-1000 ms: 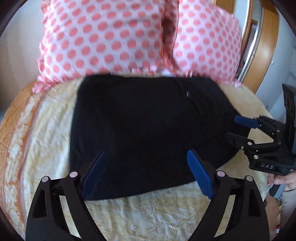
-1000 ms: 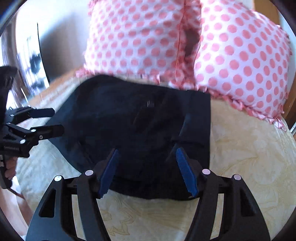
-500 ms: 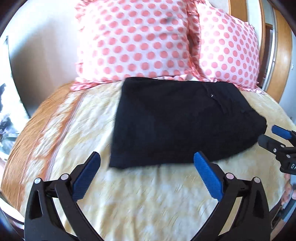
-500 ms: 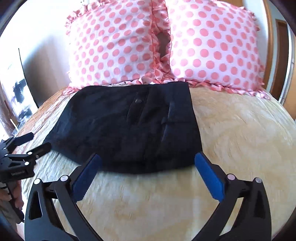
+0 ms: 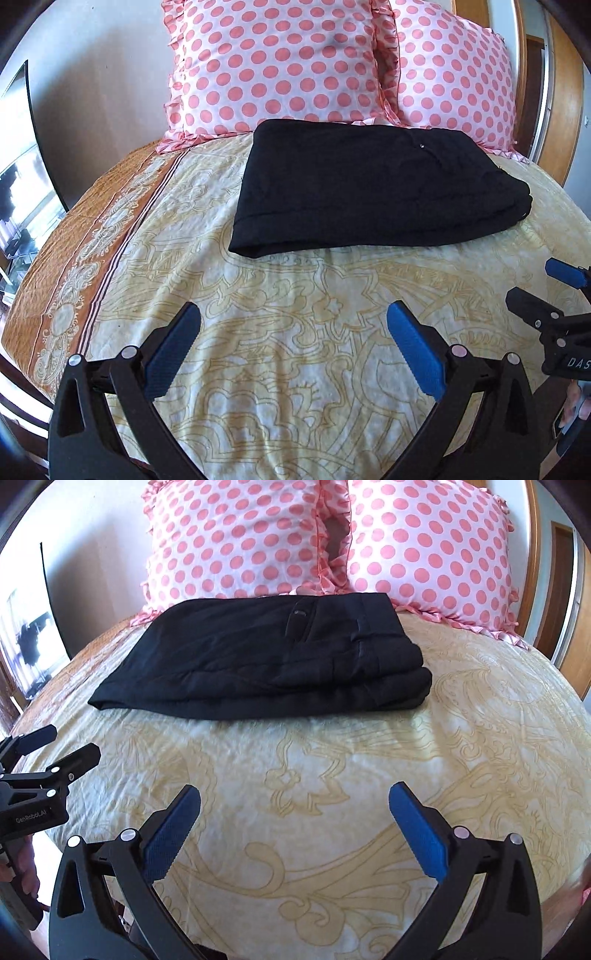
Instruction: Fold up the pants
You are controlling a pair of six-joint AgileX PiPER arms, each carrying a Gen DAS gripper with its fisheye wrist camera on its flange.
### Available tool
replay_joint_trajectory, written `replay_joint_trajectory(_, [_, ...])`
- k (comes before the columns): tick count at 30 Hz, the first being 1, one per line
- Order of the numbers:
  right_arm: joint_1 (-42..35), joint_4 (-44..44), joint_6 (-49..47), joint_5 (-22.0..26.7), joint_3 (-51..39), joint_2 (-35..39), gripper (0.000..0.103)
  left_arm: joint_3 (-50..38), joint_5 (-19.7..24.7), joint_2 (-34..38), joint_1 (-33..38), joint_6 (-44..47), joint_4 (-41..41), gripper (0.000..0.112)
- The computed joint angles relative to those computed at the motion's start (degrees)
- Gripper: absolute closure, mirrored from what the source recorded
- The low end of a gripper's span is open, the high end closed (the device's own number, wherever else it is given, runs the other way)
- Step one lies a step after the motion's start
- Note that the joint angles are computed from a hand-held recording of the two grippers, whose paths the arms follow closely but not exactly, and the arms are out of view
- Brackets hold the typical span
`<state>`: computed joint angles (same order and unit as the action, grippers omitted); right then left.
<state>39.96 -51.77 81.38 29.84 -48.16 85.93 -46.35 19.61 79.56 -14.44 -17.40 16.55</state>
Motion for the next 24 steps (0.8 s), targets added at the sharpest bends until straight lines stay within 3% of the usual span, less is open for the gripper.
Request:
replay_joint_trajectory(4, [-0.02, 1.02, -0.01, 0.60, -0.72, 0.86, 0.002, 0.78, 0.59, -0.29, -0.66, -3.42, 2.46, 0.011])
replay_joint_trajectory(15, [-0.73, 0.03, 0.92, 0.79, -2.17, 2.46, 0.002, -0.02, 0.23, 1.82, 1.36, -1.51, -0.85, 0.011])
replay_joint_trajectory(24, [-0.15, -3.72, 4.38, 1.70, -1.79, 3.37, 0.002, 0.70, -3.28, 2.99, 1.85, -1.80, -0.56, 0.011])
